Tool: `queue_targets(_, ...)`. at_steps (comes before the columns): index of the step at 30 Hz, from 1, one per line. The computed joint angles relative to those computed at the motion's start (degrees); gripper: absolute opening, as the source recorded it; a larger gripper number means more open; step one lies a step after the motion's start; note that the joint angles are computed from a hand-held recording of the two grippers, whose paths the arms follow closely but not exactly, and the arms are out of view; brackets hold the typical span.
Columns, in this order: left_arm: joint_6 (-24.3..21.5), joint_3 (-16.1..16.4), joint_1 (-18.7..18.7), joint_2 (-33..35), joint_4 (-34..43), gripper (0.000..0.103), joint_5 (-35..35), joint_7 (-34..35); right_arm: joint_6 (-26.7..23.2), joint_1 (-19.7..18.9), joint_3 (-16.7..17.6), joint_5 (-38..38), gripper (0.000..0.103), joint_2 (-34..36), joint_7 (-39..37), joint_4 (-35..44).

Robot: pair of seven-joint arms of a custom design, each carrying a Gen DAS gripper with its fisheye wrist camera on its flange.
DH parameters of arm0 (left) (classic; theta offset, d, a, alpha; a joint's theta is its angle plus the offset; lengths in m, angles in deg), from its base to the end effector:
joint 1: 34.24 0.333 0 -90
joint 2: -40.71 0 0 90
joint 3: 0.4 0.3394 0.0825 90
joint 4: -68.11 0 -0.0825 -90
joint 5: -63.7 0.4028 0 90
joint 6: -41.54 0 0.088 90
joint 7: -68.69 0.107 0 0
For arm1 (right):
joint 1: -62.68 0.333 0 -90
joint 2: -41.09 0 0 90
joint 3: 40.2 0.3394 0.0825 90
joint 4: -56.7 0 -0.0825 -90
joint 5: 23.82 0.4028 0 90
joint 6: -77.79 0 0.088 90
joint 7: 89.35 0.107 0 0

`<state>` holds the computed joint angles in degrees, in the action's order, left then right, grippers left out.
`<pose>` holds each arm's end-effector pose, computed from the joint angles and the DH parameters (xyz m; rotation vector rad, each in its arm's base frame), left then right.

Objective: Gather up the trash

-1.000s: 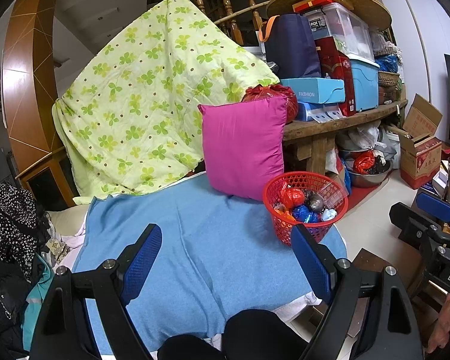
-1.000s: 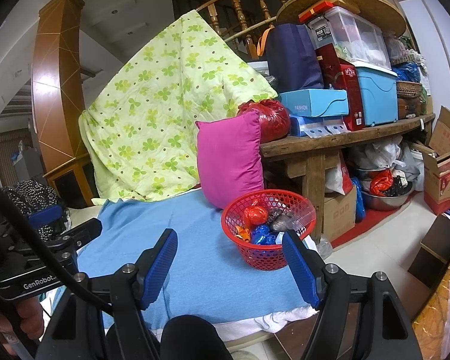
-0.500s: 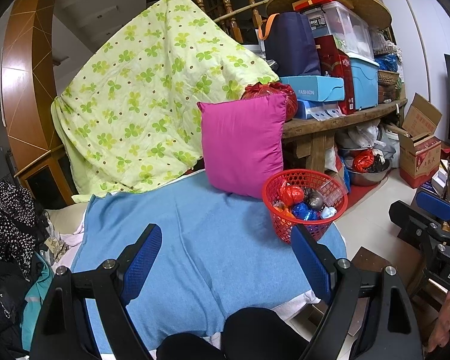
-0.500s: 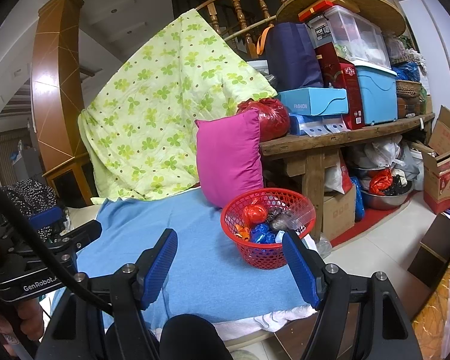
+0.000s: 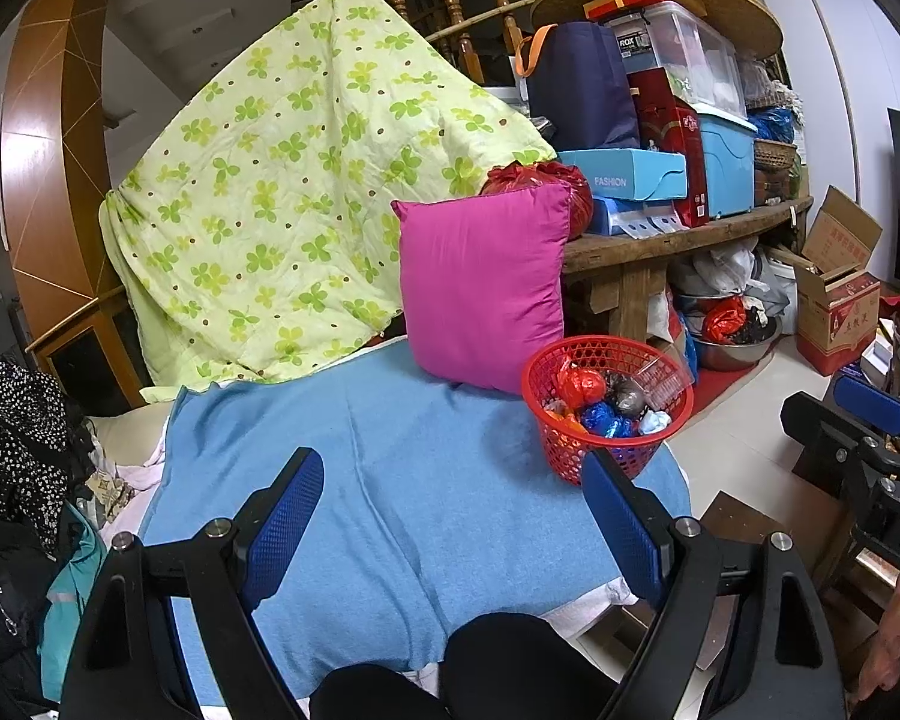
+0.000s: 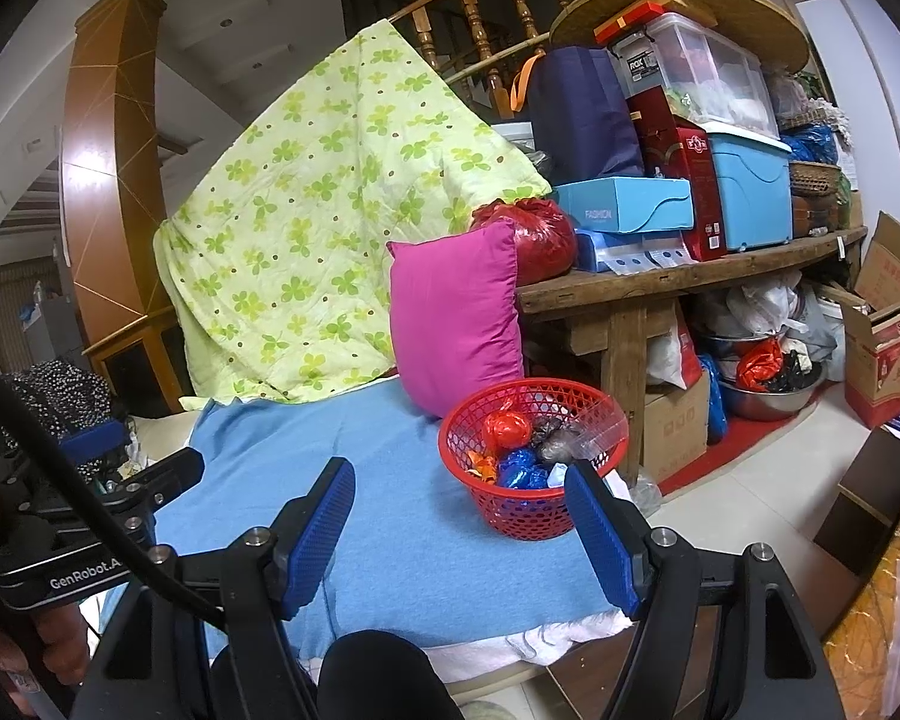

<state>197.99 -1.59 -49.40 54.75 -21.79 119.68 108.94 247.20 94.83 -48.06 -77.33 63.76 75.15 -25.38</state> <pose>0.6707 -0.2276 0.6140 -1.3851 1.6007 -0.7709 0.6464 0.3747 0.5984 -1.4007 1.4095 -0.6963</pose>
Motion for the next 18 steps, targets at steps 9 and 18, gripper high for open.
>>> queue_targets(9, 0.46, 0.16, -0.14, 0.68, 0.35, 0.088, -0.33, 0.64, 0.24, -0.12, -0.21, 0.31, 0.075, 0.29, -0.25, 0.22)
queue_targets(18, 0.66, 0.65, -0.34, 3.36, 3.32, 0.088, -4.15, 5.14, -1.06, -1.34, 0.05, 3.76, 0.075, 2.34, -3.17, 2.98)
